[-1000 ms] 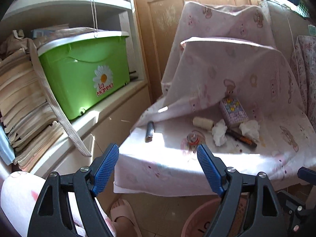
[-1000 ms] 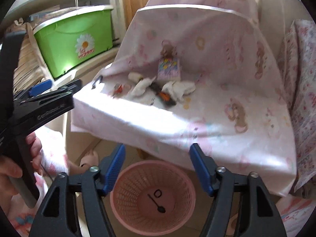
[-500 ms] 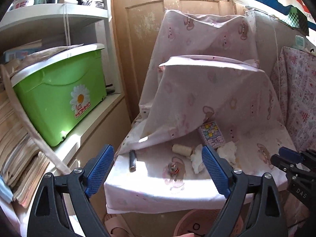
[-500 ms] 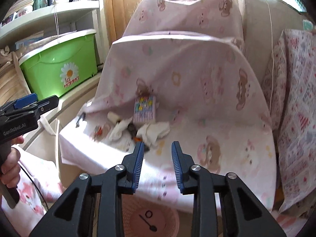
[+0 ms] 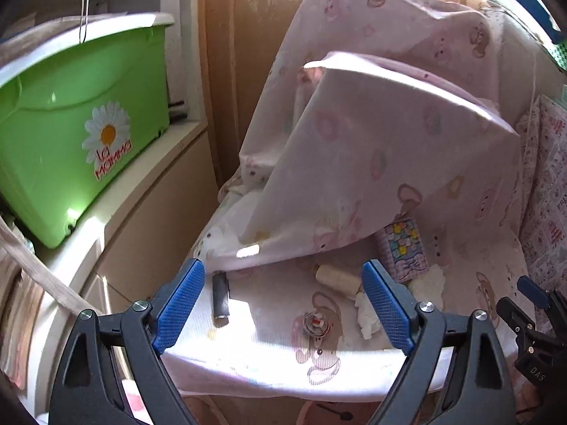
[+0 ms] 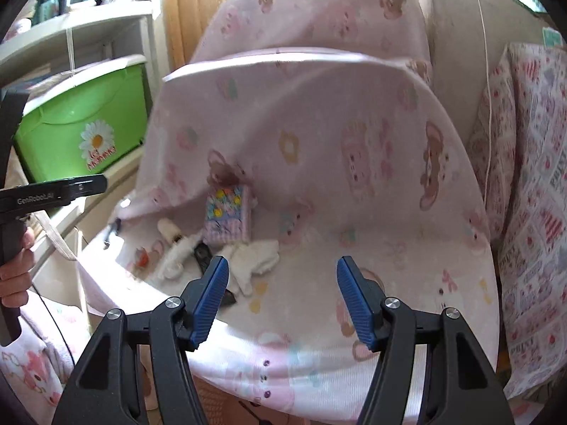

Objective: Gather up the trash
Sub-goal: 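Grasp the small dark cylinder with the left tool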

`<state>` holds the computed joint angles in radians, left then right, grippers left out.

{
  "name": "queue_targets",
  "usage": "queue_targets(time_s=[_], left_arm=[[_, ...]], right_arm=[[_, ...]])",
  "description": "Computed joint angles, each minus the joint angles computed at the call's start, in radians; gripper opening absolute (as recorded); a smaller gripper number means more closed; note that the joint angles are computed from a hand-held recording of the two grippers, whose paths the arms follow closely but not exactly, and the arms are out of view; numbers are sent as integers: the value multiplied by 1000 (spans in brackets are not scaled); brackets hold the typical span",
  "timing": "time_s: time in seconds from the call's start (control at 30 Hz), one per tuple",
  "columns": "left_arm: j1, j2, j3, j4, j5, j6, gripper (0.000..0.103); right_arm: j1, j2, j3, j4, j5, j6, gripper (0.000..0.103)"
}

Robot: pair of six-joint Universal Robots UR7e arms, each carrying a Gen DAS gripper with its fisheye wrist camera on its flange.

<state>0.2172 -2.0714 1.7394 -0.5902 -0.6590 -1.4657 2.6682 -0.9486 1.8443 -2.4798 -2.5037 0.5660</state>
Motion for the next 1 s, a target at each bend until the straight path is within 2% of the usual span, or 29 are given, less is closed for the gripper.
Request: queue_targets(time_s=[0.1,0.2,0.3,0.47,0.57,0.63,0.7,0.77,0.87,1.0], left_arm=[[75,-7,12,-28,-15,-2,89],[186,-2,19,-112,-67,89,89],[238,-3,27,-101,-80,70,89],[247,-24,62,-98,-30,69,88],[275,-42,93,-233,-50,214,86],[266,-33,95,-214,-44,218,78],[227,-31,96,-126,-1,134,63],[205,-36,92,-73,29,64,57],[255,-65,92,-201,-4,164,55],[301,-65,82,-207,-6,157,47]], right_arm=[[-10,-7,13,25,-8,32,66],[-12,-15,21,39,-17,57,66],[-10,-12,24,53,-34,61,66],[-20,-8,25,69,-11,64,68],[-23,-1,21,95,-16,72,68],[-23,0,20,112,-24,84,68],[-23,-3,20,122,-27,94,68],[-25,-6,20,130,-27,102,68],[-30,-7,15,148,-33,110,68],[-37,-10,14,153,-22,120,68]])
